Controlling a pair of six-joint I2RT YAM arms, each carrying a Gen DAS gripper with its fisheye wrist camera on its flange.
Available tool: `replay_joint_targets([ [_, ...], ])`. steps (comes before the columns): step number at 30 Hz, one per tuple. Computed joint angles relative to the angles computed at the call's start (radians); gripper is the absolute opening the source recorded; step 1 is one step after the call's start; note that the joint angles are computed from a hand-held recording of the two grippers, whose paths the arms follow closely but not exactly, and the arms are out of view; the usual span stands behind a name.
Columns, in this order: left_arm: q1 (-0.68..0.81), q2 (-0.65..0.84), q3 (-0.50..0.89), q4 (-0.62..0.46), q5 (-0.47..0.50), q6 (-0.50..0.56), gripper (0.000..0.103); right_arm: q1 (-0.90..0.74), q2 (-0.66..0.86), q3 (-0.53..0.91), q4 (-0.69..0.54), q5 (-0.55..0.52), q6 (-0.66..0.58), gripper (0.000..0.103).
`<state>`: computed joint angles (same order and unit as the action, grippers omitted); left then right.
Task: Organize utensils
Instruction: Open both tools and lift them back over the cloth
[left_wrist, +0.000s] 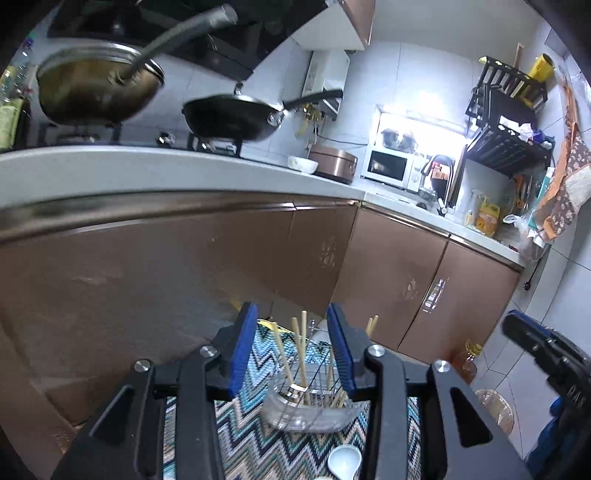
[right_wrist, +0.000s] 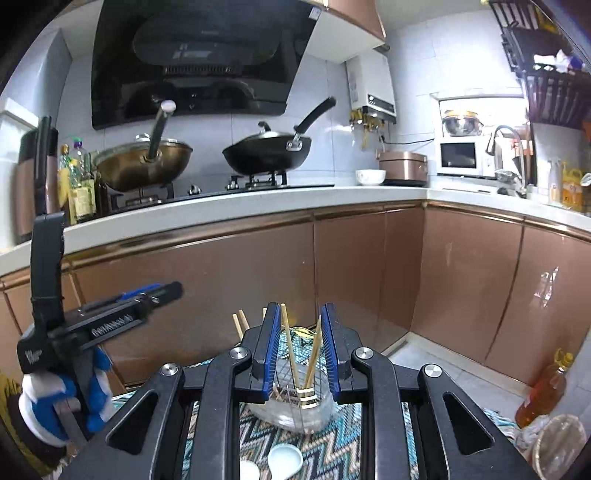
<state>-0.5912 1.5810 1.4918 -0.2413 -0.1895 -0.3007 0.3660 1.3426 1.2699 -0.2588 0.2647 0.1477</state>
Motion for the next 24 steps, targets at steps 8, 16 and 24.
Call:
replay_joint_targets([
  [8,-0.023,-0.294,-0.135,-0.155,-0.044,0.013,0.039,0.143,-0.211,-0.004,-0.193,0.179,0.059,0.023],
  [16,-0.129,-0.512,-0.161,-0.363,-0.141,0.014,0.039,0.401,-0.324,0.062,-0.384,0.441,0.132,0.024],
  [24,-0.247,-0.624,-0.148,-0.509,-0.210,-0.014,0.040,0.712,-0.328,0.140,-0.569,0.734,0.280,0.027],
])
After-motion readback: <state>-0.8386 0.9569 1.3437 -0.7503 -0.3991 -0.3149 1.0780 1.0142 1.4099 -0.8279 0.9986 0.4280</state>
